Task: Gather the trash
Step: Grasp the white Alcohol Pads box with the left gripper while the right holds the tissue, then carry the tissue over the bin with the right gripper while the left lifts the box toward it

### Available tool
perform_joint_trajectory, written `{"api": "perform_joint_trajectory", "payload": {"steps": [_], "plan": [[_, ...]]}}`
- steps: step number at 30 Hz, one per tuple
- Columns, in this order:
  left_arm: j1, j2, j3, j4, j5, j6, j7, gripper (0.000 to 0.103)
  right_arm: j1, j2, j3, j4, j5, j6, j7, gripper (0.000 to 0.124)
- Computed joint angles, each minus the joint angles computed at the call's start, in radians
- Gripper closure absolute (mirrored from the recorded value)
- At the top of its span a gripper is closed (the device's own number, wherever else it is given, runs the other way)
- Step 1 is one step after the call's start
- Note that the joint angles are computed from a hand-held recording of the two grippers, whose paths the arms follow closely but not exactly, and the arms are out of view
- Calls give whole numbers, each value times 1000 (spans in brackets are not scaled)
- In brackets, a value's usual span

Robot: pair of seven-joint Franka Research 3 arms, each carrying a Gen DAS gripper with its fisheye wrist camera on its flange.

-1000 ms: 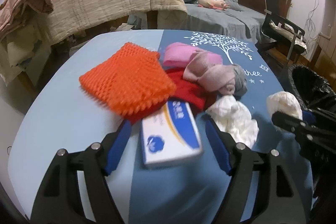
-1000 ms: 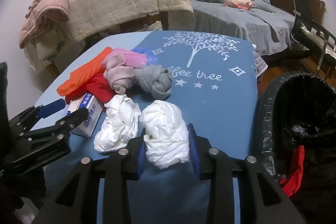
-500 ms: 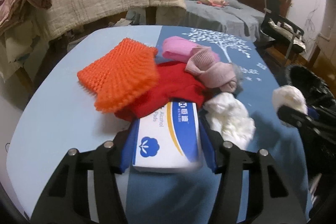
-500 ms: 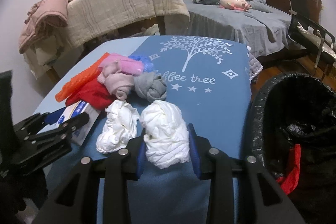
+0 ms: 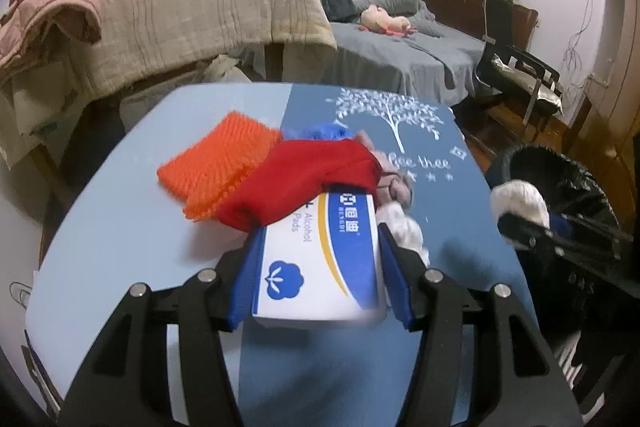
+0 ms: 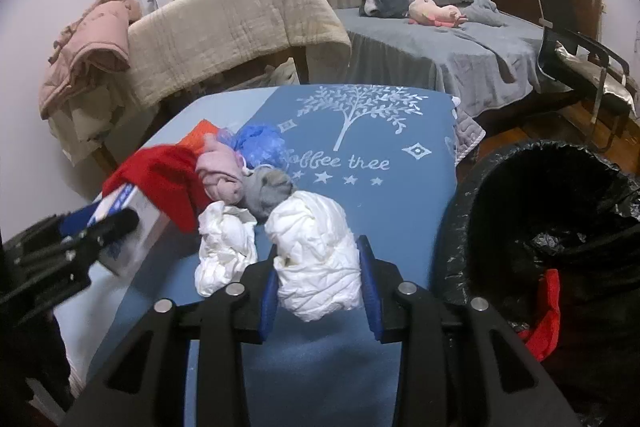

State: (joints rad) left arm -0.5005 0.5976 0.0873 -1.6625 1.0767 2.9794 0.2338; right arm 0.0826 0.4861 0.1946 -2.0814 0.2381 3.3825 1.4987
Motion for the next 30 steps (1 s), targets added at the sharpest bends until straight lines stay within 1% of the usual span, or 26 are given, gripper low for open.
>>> {"api": "perform_joint_trajectory", "payload": {"steps": [2,3,7,12,14,17,19,21,26,30], "plan": [[16,12,-25,17,-36,-23,41,50,3,-1,-3,1,0,-4,-1,88],[28,22,-45,27,-63,-42,84,50,1,-1,-2,2,-1,-6,-1,88],[13,35,-38,19,-85,-58,117,50,-4,-1,5,1,-4,-11,-5,88],[36,30,-65,-24,-139,-57,194,50,20,9,-15,8,11,-23,-8,88],[46,21,-78,-50,-165,-50,230,50,24,13,-18,11,16,-29,-10,88],[47,7,-83,-88,-189,-34,263,50,32,15,-22,11,23,-29,-15,88],[61,0,-104,-113,-223,-24,304,50,39,14,-26,11,27,-29,-18,88],[58,-5,-107,-130,-245,-17,327,50,46,13,-31,8,32,-27,-20,89],[38,-12,-89,-155,-270,31,345,50,52,6,-33,-1,40,-21,-21,89],[-10,-24,-33,-172,-263,114,323,50,55,-17,-41,-29,44,-3,-21,89]]}}
